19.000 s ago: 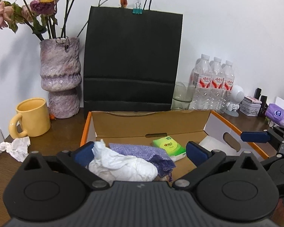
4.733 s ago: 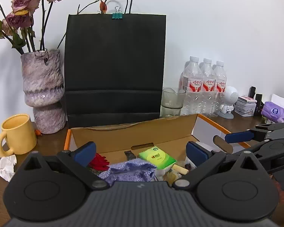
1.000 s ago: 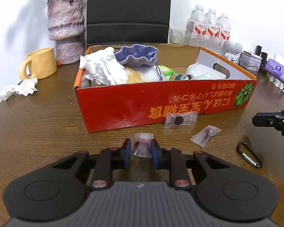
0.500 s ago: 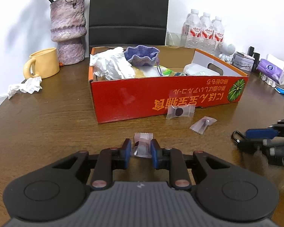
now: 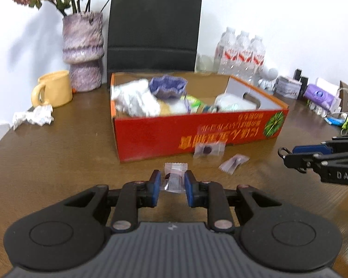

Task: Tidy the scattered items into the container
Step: 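Carry the packet with the left tool while the right tool carries the carabiner, release both into box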

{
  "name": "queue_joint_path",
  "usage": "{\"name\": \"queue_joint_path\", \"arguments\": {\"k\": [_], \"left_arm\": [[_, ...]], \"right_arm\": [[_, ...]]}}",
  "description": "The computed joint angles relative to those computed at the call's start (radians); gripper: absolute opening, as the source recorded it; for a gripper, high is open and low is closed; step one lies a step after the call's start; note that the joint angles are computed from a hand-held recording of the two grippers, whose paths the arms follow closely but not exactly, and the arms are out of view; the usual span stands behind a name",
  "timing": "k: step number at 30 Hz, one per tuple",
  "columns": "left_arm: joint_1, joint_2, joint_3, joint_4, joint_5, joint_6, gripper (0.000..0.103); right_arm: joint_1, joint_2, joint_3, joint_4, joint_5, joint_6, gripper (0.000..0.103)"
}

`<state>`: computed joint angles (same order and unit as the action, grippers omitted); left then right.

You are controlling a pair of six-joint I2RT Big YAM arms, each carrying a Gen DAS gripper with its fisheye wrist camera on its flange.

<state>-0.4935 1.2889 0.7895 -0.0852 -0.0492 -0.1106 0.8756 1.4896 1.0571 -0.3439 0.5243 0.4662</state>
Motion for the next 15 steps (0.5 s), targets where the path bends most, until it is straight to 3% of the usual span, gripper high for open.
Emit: {"name": "queue_joint_path", "arguments": {"k": [7,15], "left_arm": [[-0.005,-0.004,0.093,-0.001,0.014,0.02,0.023],[-0.008,0.17,0.266,0.044,0.009,0.02,0.023]], "right_arm": [[-0.044,-0.025,0.066,0.01,0.03,-0.044,0.023],[-0.144,0.074,0.181,0.075,-0.015,-0.055,0.023]]}}
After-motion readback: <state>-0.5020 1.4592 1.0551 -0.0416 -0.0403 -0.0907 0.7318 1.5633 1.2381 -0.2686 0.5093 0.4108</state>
